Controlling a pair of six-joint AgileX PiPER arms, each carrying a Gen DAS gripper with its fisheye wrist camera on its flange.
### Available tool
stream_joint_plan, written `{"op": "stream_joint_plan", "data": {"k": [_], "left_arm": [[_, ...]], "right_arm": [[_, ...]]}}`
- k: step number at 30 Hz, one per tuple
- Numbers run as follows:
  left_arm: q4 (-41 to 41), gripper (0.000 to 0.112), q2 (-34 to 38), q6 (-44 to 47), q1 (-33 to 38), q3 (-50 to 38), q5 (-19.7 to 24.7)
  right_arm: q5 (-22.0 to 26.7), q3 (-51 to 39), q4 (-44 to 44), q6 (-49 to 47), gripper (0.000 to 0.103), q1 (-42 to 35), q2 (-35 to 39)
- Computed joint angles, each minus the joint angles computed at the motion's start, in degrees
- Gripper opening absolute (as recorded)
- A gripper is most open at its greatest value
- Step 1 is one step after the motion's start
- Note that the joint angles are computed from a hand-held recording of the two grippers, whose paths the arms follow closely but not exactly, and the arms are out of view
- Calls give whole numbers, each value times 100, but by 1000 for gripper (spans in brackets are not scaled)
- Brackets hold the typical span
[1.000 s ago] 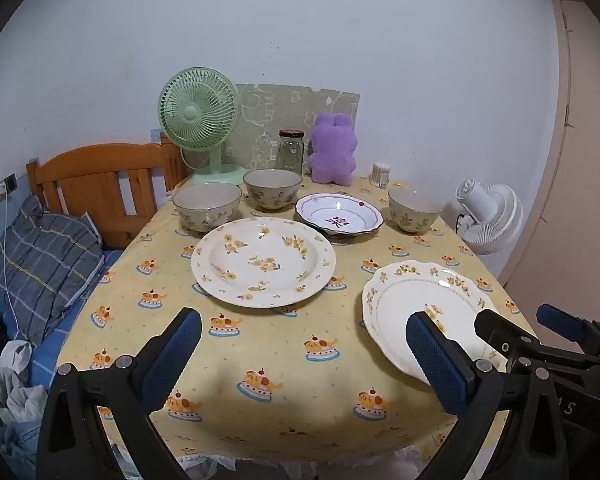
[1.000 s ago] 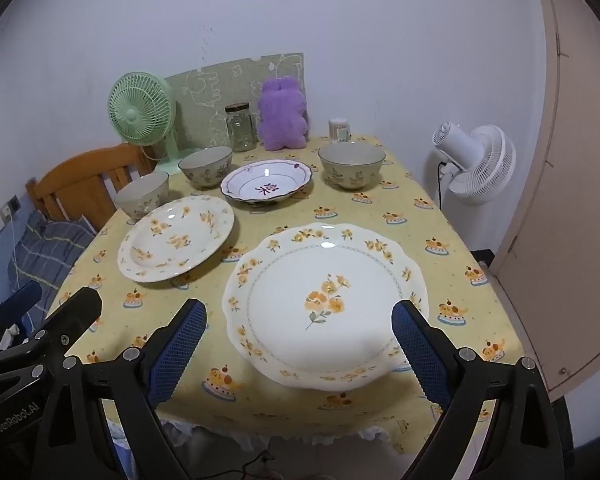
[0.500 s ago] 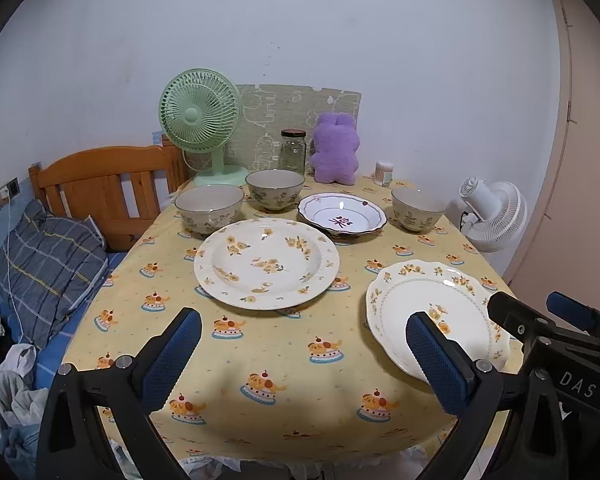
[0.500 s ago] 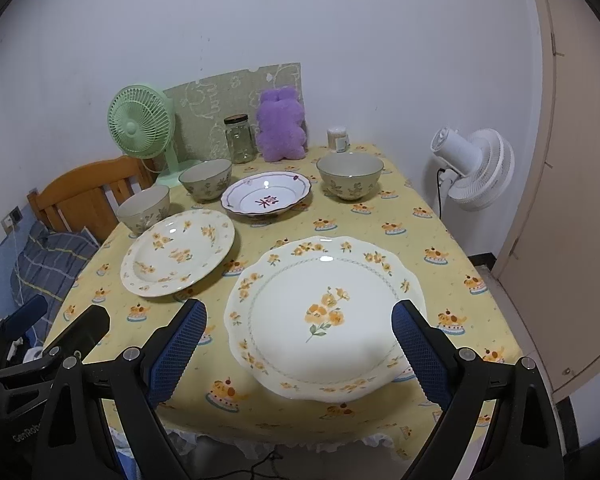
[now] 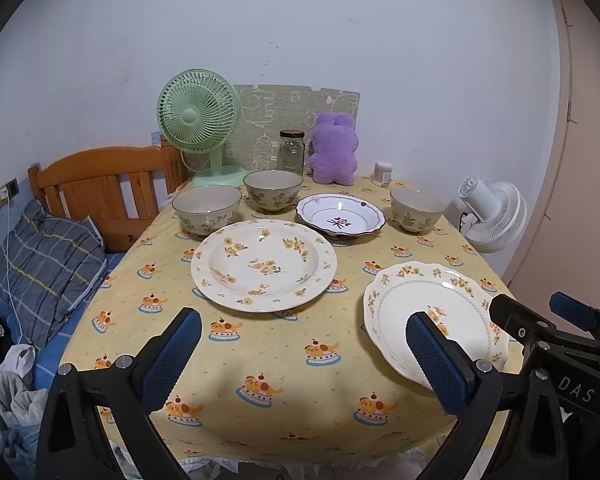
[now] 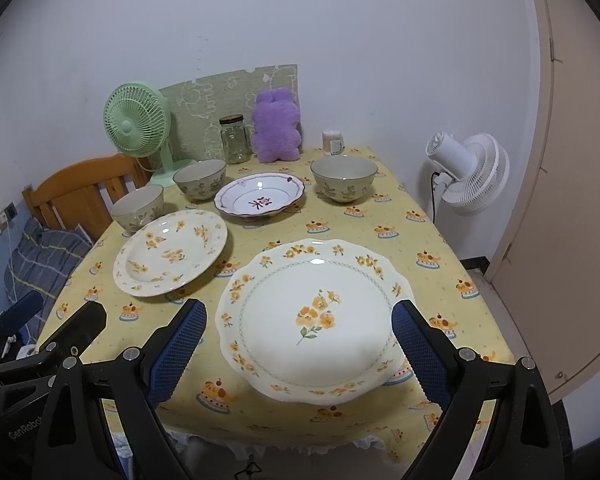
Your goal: Organize plates and bowls
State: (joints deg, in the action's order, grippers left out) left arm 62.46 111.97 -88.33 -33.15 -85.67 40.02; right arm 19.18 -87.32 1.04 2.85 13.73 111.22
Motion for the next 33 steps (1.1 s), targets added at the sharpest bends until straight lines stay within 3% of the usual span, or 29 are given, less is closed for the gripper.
{"op": "stream_joint_plan", "data": {"k": [12,18,33], "left_arm": [[-39,103,52,84,-23,-86,51],[24,103,28,-9,-15,-10,39],[130,103,-67,-105,72,160,-34]], "right_arm": [[22,-32,-225,202,96,12,6],[-123,88,-835,782,96,128,-81],[-82,24,-654,650,96,157,-73]]}}
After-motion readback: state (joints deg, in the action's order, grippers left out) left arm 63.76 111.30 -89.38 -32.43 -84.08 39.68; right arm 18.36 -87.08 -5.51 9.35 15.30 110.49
